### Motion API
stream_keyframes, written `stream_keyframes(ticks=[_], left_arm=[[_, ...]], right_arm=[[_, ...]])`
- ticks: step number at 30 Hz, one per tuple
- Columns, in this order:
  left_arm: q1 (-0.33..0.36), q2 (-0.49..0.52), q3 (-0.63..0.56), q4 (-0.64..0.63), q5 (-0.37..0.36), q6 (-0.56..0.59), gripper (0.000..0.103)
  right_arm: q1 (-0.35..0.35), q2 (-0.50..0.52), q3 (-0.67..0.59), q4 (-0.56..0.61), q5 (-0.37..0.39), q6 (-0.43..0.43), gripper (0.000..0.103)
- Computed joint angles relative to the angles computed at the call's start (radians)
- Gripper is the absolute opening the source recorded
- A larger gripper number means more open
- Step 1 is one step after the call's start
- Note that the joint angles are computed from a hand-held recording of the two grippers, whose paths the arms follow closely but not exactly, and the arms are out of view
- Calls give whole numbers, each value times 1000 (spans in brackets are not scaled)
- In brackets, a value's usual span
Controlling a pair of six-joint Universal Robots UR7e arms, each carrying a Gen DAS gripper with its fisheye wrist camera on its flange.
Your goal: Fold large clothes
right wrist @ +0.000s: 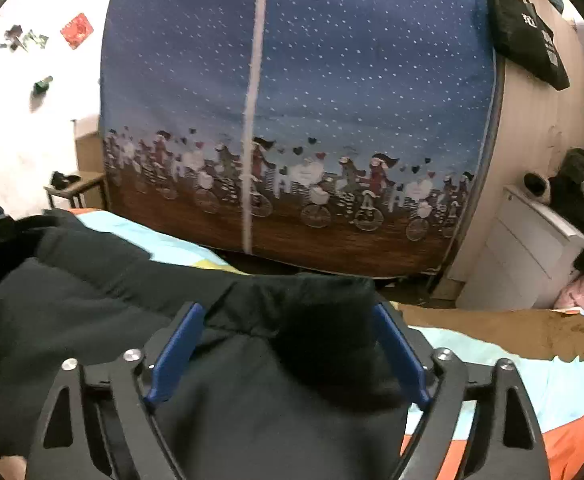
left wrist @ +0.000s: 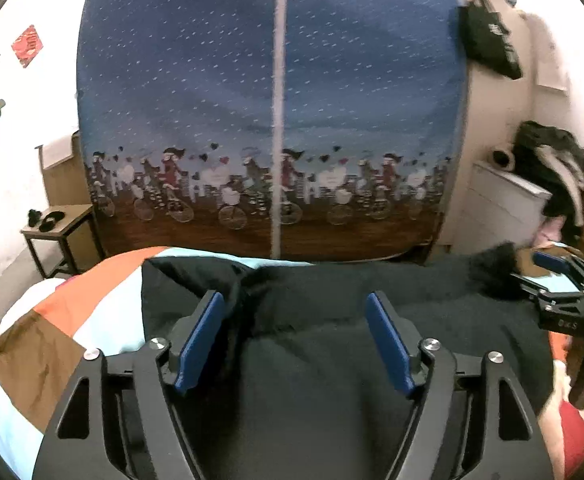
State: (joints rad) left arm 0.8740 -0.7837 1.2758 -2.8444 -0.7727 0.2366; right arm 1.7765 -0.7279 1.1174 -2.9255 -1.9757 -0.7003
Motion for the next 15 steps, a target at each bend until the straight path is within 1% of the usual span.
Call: stream_keyframes(ticks=[1, 2, 5, 7, 8, 10, 12, 15], left_arm=[[-6, -22, 41, -11, -10, -3, 77], [-13, -47, 84, -12, -20, -8, 78], [-27, -100, 174, 34, -31, -36, 78], [-31, -127, 225, 67, -39, -64, 79], [-32, -139, 245, 103, -45, -84, 78], [-29, -146, 279, 122, -51, -99, 78], [-25, -147, 294, 158, -62, -122, 79], [-20, -124, 298, 152, -54, -105, 79]], right_arm=[[-1, -19, 28, 4, 16, 4, 95], [-4, -49, 75, 4, 42, 8, 99], [-10, -124, 195, 17, 86, 11, 102], [-12, -148, 238, 39, 86, 7, 103], [-13, -155, 255, 42, 85, 5, 103], [-17, -163, 279, 58, 86, 16, 103], [-23, -169, 304, 77, 81, 41, 103], [-29, -162, 322, 80, 67, 23, 103]])
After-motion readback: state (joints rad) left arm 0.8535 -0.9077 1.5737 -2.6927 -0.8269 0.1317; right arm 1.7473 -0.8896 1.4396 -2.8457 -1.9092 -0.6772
